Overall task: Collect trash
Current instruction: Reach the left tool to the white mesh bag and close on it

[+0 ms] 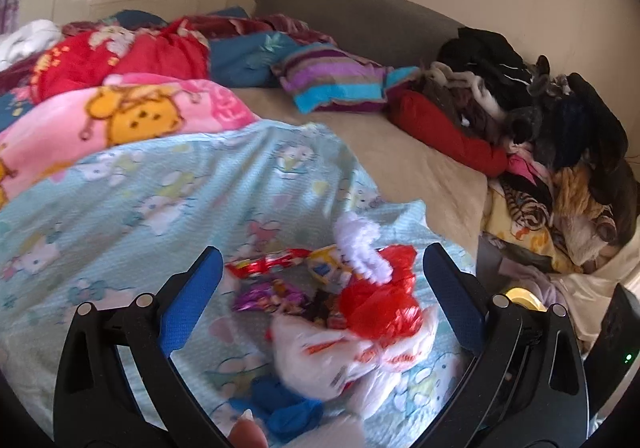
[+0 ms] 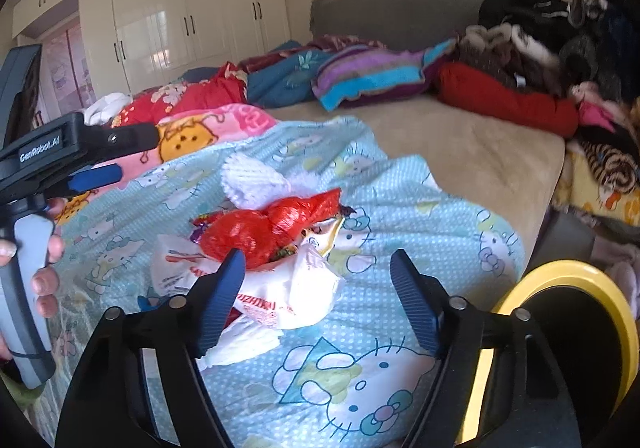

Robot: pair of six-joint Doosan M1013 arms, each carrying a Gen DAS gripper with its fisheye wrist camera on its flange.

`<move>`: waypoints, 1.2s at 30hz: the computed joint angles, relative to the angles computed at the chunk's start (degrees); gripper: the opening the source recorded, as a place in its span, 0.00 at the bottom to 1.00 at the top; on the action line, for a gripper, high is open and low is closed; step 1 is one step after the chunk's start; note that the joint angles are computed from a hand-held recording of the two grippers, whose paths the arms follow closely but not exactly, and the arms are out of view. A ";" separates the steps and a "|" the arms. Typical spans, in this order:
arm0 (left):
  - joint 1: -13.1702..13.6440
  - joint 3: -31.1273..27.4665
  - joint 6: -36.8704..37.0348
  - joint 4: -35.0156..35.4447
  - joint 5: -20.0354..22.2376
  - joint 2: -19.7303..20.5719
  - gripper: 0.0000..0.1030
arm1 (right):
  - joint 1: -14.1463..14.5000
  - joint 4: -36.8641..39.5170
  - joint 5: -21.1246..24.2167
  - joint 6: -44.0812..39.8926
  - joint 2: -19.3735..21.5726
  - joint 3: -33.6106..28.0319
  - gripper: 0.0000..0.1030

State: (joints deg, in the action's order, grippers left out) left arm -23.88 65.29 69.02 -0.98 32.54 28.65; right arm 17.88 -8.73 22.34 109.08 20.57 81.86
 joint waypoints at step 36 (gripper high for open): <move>1.35 -8.41 11.78 -21.01 7.49 7.22 0.10 | -3.87 33.91 6.63 -31.71 0.79 -0.97 0.07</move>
